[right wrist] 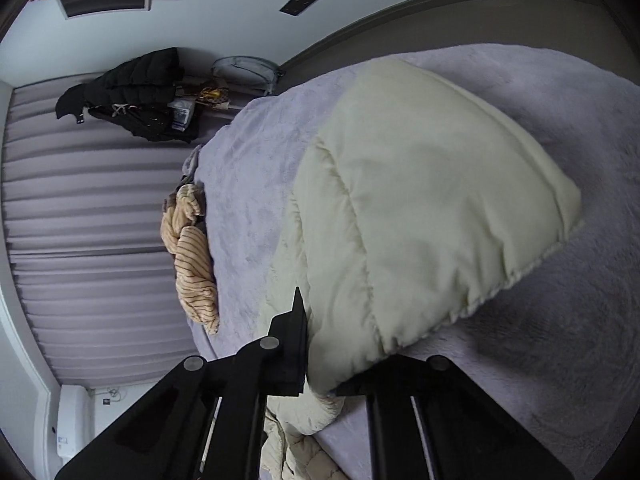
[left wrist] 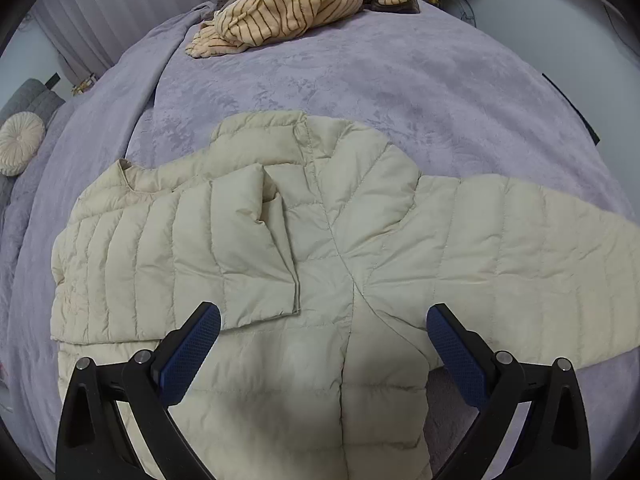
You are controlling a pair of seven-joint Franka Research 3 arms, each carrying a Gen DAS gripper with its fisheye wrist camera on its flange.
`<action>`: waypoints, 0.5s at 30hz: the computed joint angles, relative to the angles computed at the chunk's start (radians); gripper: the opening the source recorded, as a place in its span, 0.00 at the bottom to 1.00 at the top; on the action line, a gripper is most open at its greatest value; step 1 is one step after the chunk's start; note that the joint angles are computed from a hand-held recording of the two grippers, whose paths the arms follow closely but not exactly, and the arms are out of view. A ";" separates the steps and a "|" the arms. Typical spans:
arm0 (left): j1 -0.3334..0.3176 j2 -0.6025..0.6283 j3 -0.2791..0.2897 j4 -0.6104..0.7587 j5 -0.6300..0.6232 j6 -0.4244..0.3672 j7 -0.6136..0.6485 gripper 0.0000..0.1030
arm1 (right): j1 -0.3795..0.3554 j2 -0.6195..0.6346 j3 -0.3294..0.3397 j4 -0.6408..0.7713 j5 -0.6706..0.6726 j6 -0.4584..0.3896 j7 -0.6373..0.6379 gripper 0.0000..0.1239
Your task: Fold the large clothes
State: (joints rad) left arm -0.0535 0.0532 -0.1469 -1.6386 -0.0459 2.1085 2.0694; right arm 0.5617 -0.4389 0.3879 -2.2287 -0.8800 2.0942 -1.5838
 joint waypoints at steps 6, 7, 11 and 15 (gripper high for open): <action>-0.022 0.037 -0.012 -0.024 0.121 -0.006 -0.037 1.00 | -0.040 0.001 -0.044 0.070 -0.123 0.095 -0.232 0.06; -0.022 0.035 -0.013 -0.037 0.126 0.006 -0.022 1.00 | -0.050 0.017 -0.054 0.097 -0.132 0.119 -0.289 0.06; -0.003 0.045 -0.007 -0.008 0.045 -0.029 0.044 1.00 | -0.089 0.117 -0.078 0.234 -0.153 0.217 -0.484 0.06; 0.060 0.079 0.016 0.132 -0.109 -0.139 0.099 1.00 | -0.095 0.285 -0.094 0.442 -0.141 0.276 -0.682 0.06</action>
